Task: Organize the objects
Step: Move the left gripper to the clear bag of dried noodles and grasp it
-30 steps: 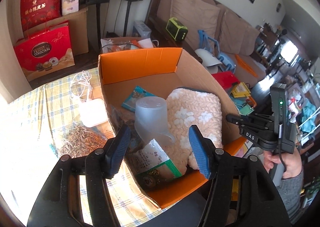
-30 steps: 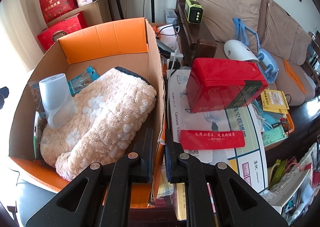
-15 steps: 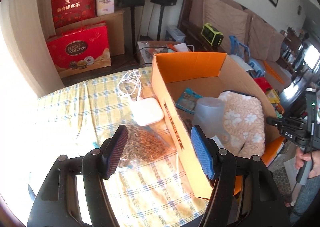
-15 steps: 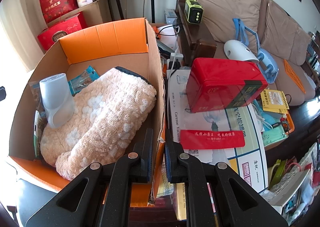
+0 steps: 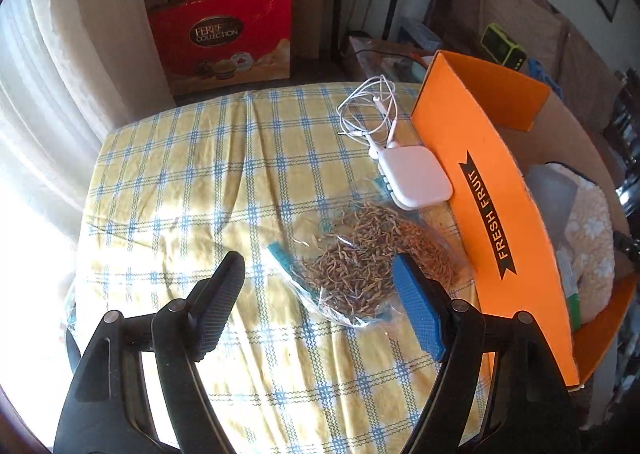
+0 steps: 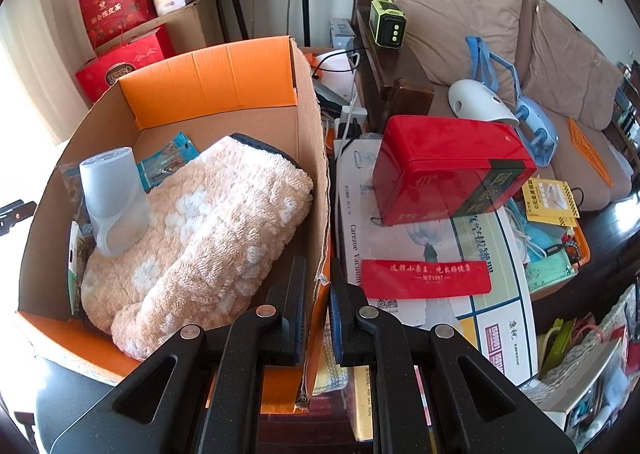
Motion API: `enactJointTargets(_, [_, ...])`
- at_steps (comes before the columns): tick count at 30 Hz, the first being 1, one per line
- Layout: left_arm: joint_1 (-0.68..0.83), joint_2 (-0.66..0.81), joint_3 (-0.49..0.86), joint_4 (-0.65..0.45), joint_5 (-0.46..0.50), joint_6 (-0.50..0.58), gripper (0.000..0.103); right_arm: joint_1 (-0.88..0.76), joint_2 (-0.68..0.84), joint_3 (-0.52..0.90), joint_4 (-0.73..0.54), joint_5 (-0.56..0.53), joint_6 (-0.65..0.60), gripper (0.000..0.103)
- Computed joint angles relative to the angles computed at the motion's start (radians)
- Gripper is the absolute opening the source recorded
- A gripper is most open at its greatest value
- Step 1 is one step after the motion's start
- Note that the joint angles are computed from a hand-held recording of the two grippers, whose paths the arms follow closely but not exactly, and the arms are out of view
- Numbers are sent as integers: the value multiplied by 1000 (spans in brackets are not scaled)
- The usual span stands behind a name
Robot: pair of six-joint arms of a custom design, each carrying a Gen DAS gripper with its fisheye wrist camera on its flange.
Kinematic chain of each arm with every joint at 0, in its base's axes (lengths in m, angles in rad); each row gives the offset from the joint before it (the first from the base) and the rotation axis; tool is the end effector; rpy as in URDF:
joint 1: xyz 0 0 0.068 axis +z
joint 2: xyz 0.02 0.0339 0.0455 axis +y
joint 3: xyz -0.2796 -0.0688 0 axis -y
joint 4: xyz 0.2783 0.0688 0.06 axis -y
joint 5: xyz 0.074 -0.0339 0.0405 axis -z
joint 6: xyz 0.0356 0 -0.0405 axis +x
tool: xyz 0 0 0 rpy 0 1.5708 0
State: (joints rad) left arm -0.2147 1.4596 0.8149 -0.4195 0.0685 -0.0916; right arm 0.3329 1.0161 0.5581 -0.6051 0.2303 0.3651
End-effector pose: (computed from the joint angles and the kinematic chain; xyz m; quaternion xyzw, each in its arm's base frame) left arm 0.2932 -0.0664 0.1763 0.0681 0.9652 -0.0710 0.2425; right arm 0.1933 0.0582 0.1870 0.0443 0.9610 -0.0192 0.2725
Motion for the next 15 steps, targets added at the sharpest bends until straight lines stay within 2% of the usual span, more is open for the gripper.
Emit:
enactJointTargets(3, [14,-2,-20,4,82,-6,74,4,6,-2,2,3,4,10])
enactJointTargets(7, [-18,26,-19,18,-17,-23,74,5,9,-4,5,6,2,10])
enactJointTargets(8, [-13,51,-9,11,-13,-28,74,3,8,-6,6,4,2,10])
enactJointTargets(13, [39,119,9,13,90,-66,73,3,8,-8,7,5,-1,10])
enactJointTargets(15, [53,132,15,6,147,-65,60,3,8,-9,8,5,-2,10])
